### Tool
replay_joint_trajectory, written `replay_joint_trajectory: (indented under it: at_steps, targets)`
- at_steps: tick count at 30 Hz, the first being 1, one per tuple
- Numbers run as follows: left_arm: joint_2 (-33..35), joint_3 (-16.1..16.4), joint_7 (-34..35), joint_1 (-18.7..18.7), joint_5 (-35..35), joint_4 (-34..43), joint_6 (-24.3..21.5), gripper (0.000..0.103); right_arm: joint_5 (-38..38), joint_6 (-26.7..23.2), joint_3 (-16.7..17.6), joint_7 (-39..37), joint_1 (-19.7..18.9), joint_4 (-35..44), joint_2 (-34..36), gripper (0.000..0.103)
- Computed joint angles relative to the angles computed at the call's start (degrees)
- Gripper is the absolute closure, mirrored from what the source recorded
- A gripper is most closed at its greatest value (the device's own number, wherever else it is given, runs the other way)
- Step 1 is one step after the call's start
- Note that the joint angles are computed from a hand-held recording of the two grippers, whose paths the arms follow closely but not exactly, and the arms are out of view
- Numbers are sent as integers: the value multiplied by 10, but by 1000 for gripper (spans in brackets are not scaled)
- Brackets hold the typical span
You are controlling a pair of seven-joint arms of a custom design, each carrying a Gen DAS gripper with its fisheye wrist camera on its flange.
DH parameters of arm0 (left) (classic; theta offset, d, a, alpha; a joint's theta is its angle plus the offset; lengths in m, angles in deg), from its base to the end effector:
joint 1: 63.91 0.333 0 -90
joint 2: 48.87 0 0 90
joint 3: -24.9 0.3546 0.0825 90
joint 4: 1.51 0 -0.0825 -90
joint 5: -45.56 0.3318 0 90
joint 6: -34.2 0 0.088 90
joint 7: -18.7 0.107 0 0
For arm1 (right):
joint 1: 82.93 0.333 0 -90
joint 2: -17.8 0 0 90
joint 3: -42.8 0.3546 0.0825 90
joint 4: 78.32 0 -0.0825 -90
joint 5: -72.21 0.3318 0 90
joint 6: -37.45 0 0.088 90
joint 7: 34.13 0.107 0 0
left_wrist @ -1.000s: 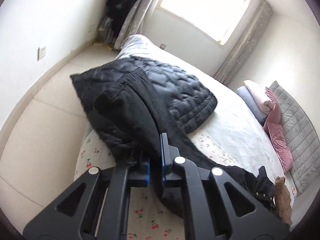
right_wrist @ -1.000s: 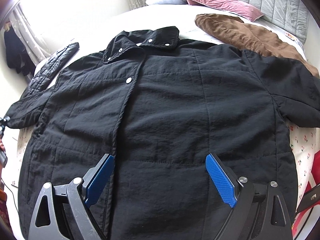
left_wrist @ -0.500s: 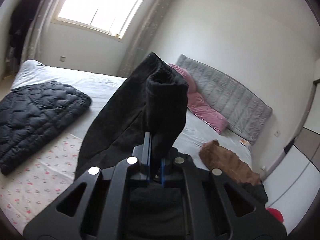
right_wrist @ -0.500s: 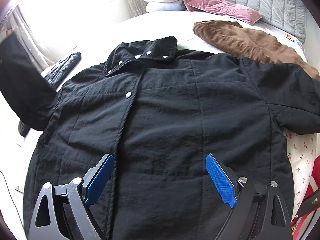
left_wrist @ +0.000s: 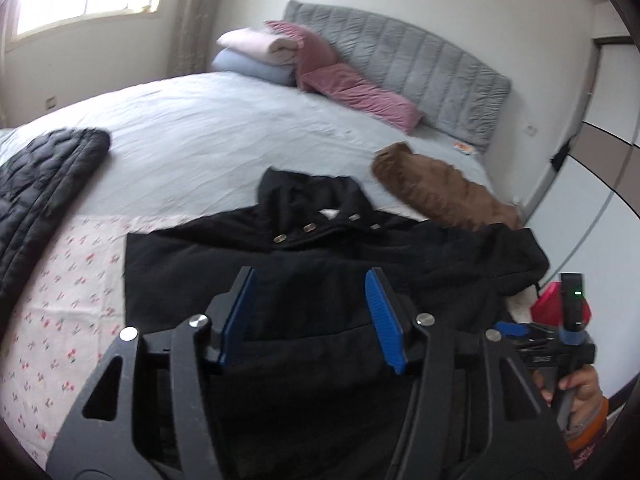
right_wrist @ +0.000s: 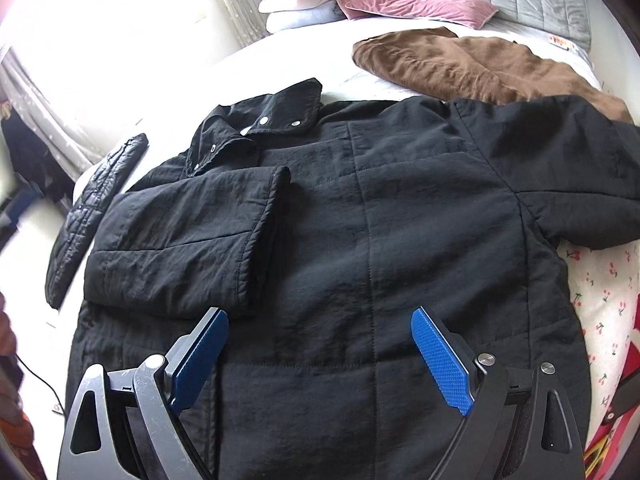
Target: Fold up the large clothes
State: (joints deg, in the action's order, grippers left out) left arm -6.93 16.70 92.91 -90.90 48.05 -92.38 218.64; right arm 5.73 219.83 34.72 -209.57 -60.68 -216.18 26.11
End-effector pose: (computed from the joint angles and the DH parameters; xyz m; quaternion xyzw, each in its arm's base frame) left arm 0.6169 -0.4015 0.3831 -0.5328 0.7231 -0.4225 0.1211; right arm 0.4385 0.1997 0.3760 -0.5953 0.7456 -0.1132 0.2773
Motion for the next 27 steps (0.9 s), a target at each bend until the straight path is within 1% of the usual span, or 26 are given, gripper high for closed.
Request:
replay_joint_trajectory:
  at_steps: [1,2,3,4,5,6,7,9,10,11,13,14,15,16,17,18,19,20,21,22,23,25,27]
  targets:
    - [2,24,-18,-12,-13,-8,4,52,8,1,4,-8,-2,0,2,9]
    - [8,36,-33,-15,-22,-12,6,54,16,0,7,-19,-2,-1,3,9]
    - [15,32,-41,-10,-28,-14,7,58,26,-3,9,-30,-2,-1,3,9]
    - [27,14,-44,4,-30,-13,10,58,26,-6,6,-31,2,-1,3,9]
    - [41,-6,-44,19,-30,-7,3,58,22,-9,2,-26,7,0,2,9]
    - [55,-16,-45,22,-31,6,-11,58,12,-9,-3,-16,10,4,4,9]
    - [70,-21,-47,18,-29,21,-22,59,4,-10,-6,-6,11,6,5,9]
    - [102,-44,-39,19,-21,58,-41,58,4,-8,-4,1,7,6,7,9]
    - [117,-45,-36,9,-24,77,-48,58,20,-7,2,-12,0,3,8,9]
    - [130,-25,-29,-15,-38,99,-55,56,43,-8,10,-31,-7,-2,9,9]
    - [139,55,-84,-80,-4,130,-77,40,64,-8,7,-50,-4,-7,8,9]
    - [137,76,-93,-99,-3,139,-94,36,60,-8,-2,-47,3,-7,5,9]
    - [135,82,-104,-108,6,151,-117,33,43,-6,-14,-32,12,-6,4,9]
    - [129,90,-115,-120,15,162,-151,32,20,-6,-26,-10,19,-4,1,9]
    - [121,95,-125,-129,24,166,-174,32,3,-7,-29,7,19,-4,-2,9]
    - [109,108,-144,-144,33,160,-192,32,-15,-8,-30,25,17,-3,-5,9]
    - [93,126,-175,-162,41,147,-207,30,-23,-13,-26,35,11,-6,-11,9]
    - [77,133,-197,-172,47,130,-212,26,-15,-20,-17,29,2,-11,-16,9]
    - [63,131,-211,-176,51,113,-215,18,-8,-27,-9,22,-6,-15,-22,9]
    - [44,133,-232,-183,56,90,-219,15,-14,-32,-4,24,-13,-19,-29,9]
    - [25,140,-258,-193,62,63,-216,13,-30,-37,-2,39,-20,-23,-38,9]
    - [-9,148,-296,-206,77,9,-210,7,-60,-30,1,62,-41,-31,-53,9]
    - [-33,152,-320,-213,96,-28,-205,5,-117,-10,-4,119,-67,-33,-62,9]
